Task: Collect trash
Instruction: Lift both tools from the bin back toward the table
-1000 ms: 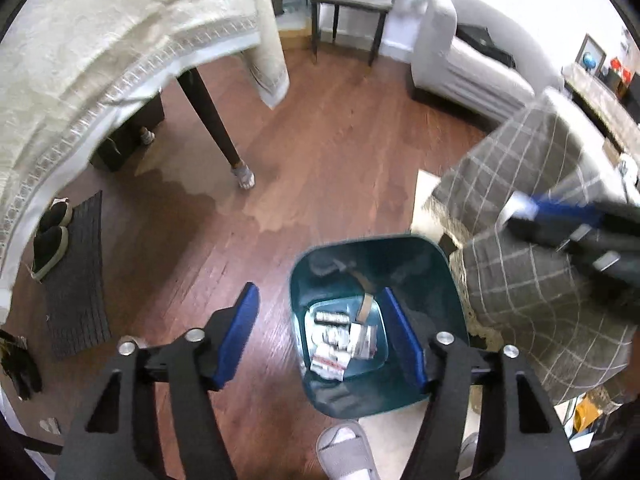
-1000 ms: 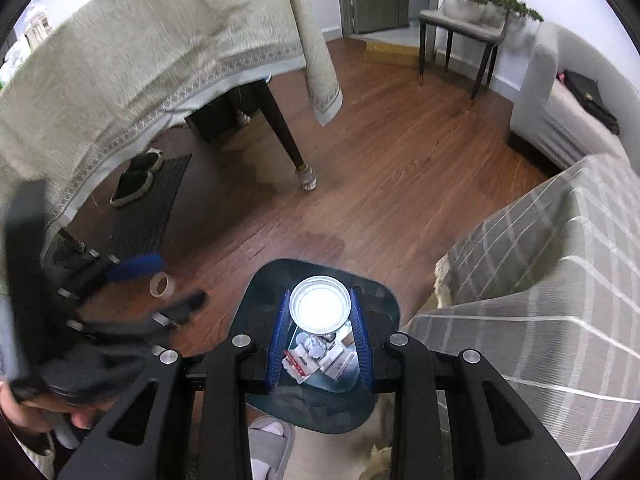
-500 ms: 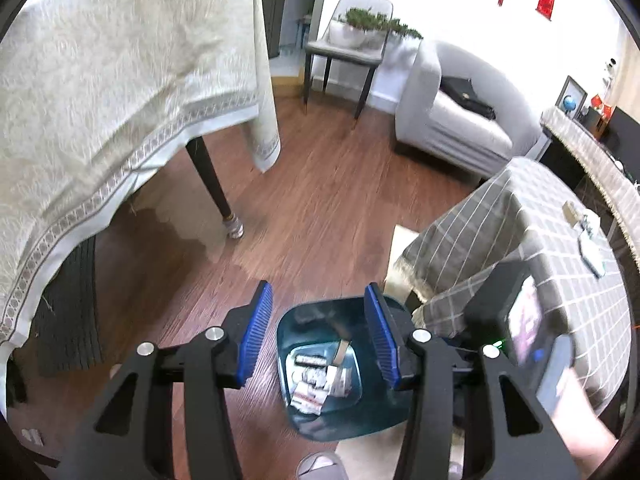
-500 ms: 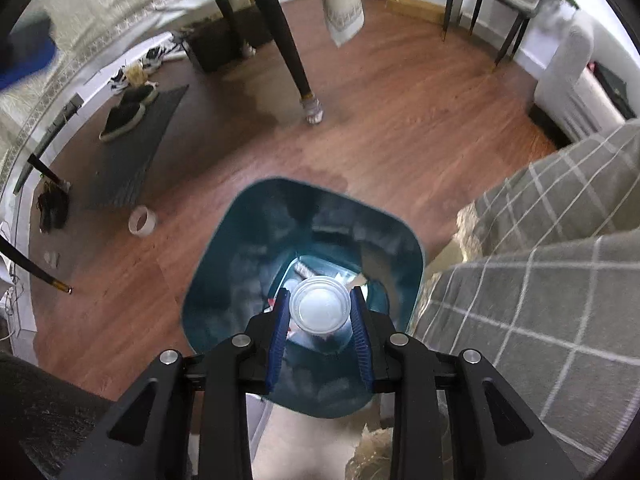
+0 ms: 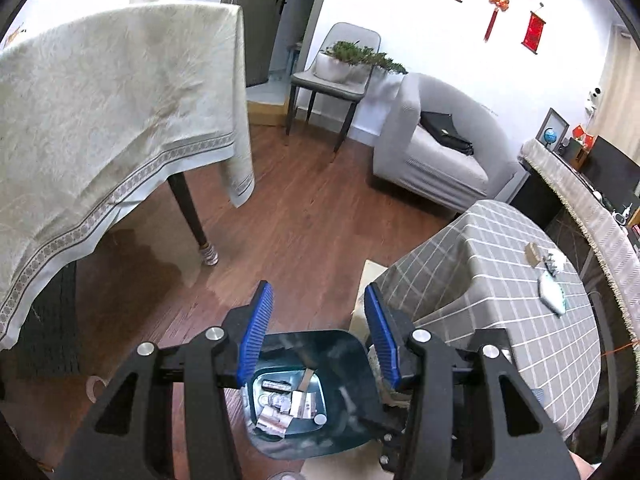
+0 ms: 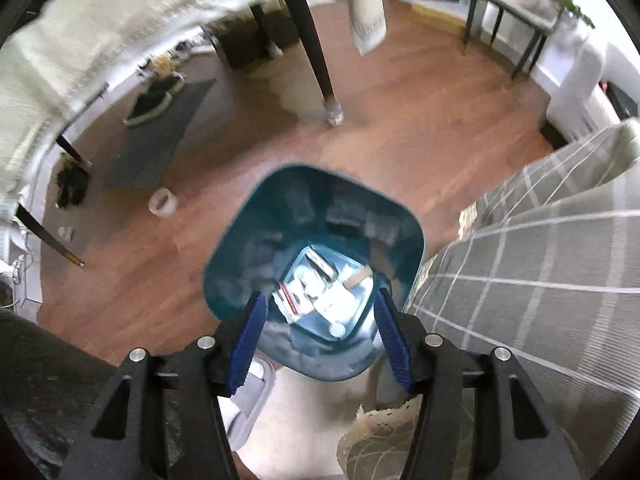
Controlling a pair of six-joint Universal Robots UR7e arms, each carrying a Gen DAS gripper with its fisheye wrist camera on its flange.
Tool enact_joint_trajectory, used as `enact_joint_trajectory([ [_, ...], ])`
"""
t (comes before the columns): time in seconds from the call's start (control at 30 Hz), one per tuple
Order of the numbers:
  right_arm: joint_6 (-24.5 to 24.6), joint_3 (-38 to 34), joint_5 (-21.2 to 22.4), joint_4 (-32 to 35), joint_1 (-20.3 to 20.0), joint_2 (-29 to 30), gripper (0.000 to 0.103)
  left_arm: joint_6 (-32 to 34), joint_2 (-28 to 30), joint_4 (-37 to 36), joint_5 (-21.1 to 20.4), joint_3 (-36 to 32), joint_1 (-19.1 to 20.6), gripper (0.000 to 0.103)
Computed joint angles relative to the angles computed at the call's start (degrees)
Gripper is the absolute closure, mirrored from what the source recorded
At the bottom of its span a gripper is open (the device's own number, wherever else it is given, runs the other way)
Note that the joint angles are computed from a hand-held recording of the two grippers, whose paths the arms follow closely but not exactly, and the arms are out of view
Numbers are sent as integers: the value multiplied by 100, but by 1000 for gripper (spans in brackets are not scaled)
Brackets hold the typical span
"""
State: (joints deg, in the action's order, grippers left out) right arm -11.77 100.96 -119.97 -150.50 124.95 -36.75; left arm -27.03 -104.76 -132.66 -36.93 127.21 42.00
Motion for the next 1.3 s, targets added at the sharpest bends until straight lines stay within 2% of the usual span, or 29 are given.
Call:
enact_joint_trajectory([
  [0.13, -101, 180, 131, -345, 173, -392, 47, 101, 119, -70, 81, -10, -118, 53],
  [0.27, -132, 310, 195, -583, 278, -707, 52, 26, 166, -28, 205, -11, -197, 53],
  [0.33, -141, 356, 134, -698, 329, -816, 55, -38, 170, -18, 247, -13, -238, 53],
  [0.53, -154, 582, 17, -1047, 335, -1217, 58, -29, 355, -88, 228, -18, -345, 50],
  [0.67, -243, 771, -319, -1312, 305, -1486, 58, 198, 598, -388, 149, -8, -470, 46],
  [1.1, -247, 1552, -1091, -2186, -252, -2557, 57, 1099, 1900, -1510, -235, -149, -796, 29],
  [1.23, -208, 1808, -1196, -2382, -478, -2924, 46, 1175, 2198, -1828, -471, -172, -860, 20],
  [1.3, -186, 1918, -1240, -2425, -549, -3081, 45, 1241, 2392, -2019, -530, -195, -910, 17],
])
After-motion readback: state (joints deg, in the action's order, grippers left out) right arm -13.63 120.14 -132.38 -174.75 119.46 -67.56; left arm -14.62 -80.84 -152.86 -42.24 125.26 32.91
